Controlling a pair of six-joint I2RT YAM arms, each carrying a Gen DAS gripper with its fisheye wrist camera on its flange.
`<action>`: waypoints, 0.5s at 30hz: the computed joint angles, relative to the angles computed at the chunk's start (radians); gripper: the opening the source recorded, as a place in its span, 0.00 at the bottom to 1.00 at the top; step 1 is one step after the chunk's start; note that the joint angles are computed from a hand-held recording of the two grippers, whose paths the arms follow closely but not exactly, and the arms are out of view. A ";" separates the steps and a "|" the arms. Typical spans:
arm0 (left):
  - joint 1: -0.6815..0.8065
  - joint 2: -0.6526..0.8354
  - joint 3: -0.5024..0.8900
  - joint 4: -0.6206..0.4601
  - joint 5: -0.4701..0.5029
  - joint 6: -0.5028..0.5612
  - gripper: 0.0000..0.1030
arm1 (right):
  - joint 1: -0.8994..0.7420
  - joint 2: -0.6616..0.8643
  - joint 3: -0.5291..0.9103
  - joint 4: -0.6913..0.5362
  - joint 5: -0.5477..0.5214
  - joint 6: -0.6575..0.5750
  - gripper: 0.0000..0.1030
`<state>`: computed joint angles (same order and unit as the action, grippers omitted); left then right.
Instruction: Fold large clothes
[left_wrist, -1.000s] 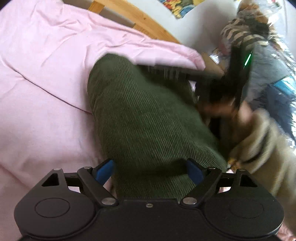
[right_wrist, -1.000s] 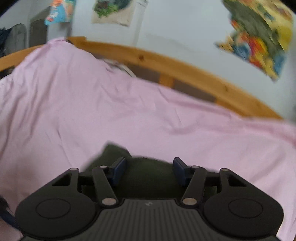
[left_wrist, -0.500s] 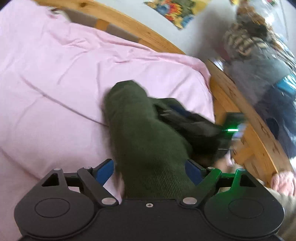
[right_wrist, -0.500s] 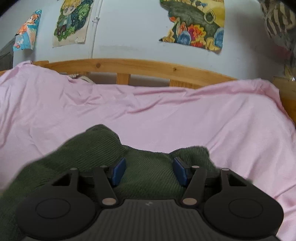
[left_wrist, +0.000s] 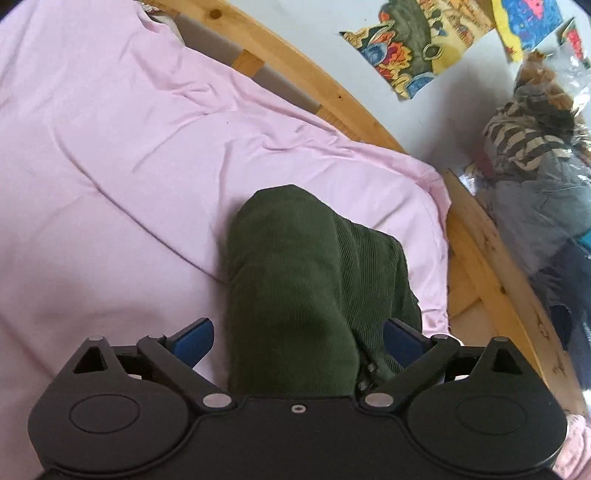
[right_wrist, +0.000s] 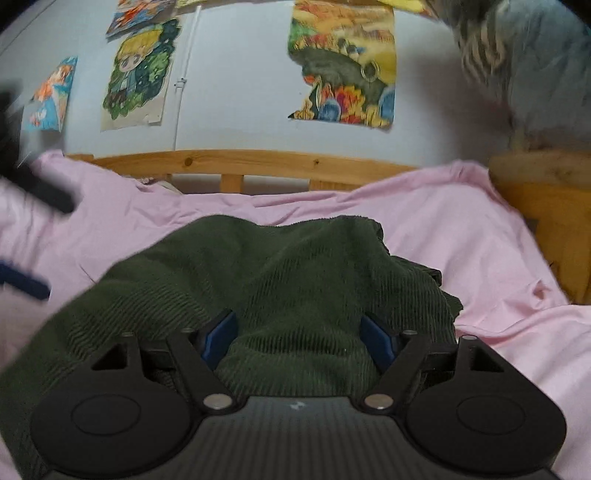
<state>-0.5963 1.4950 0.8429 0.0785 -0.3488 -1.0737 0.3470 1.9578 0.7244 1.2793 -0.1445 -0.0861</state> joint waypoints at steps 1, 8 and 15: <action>0.002 0.012 0.019 -0.015 0.001 -0.020 0.95 | 0.001 -0.006 0.003 -0.013 0.005 -0.004 0.74; -0.052 -0.075 -0.066 -0.036 -0.085 -0.124 0.96 | -0.003 -0.268 -0.163 -0.054 0.002 0.083 0.79; -0.071 -0.119 -0.143 -0.046 -0.089 -0.243 0.96 | 0.010 -0.197 -0.204 -0.069 -0.064 0.055 0.81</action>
<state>-0.6676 1.3756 0.6995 0.0322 -0.4382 -1.3171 0.3568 1.7609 0.5199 1.2101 -0.2083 -0.0310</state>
